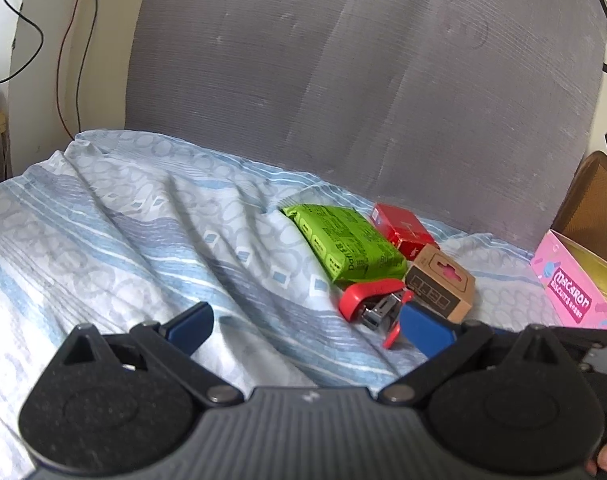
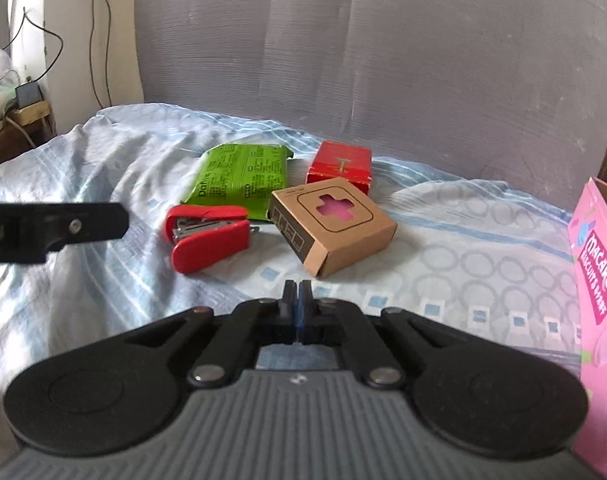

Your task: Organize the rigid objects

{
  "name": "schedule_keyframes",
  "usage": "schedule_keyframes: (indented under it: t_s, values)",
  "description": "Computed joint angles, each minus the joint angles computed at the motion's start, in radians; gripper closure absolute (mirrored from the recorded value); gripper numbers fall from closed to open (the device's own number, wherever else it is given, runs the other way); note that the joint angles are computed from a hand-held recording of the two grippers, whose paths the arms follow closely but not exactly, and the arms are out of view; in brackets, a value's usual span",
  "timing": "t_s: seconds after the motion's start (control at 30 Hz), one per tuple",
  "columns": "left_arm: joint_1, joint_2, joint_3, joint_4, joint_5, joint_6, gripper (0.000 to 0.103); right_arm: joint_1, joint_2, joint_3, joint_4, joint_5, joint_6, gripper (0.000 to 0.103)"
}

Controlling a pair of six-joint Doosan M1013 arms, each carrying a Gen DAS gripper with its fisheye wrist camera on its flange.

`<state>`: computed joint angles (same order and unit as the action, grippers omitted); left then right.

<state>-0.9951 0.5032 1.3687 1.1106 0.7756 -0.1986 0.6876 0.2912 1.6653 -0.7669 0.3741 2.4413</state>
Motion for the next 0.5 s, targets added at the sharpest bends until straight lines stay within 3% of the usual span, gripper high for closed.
schedule_keyframes:
  t_s: [0.07,0.1,0.13,0.2,0.33,0.4,0.47,0.5]
  values:
    - [0.0,-0.001,0.002,0.005,0.004,-0.015,0.001,-0.002,-0.004,0.008,-0.082,-0.018,0.069,0.07]
    - [0.001,-0.002,0.003,0.007,0.004,-0.021,0.001,-0.002,-0.004,0.008,-0.131,-0.019,0.119,0.042]
    - [0.001,-0.003,0.004,0.01,0.003,-0.026,0.001,-0.004,-0.001,0.005,-0.166,-0.024,0.159,0.026]
    - [0.0,-0.002,0.002,0.009,0.006,-0.025,0.001,-0.012,0.009,-0.01,-0.129,-0.037,0.124,0.025]
    - [-0.002,0.001,-0.002,0.004,0.01,-0.013,0.001,-0.021,0.058,-0.082,0.097,0.005,-0.13,0.022]
    - [-0.002,0.001,-0.003,0.002,0.011,-0.014,0.001,-0.013,0.085,-0.113,0.074,0.055,-0.133,0.018]
    - [0.001,0.0,-0.001,0.002,0.004,-0.017,0.001,-0.022,0.092,-0.124,0.118,0.042,-0.154,0.032]
    - [0.001,0.0,-0.001,0.002,0.004,-0.019,0.001,-0.022,0.094,-0.128,0.115,0.051,-0.154,0.047]
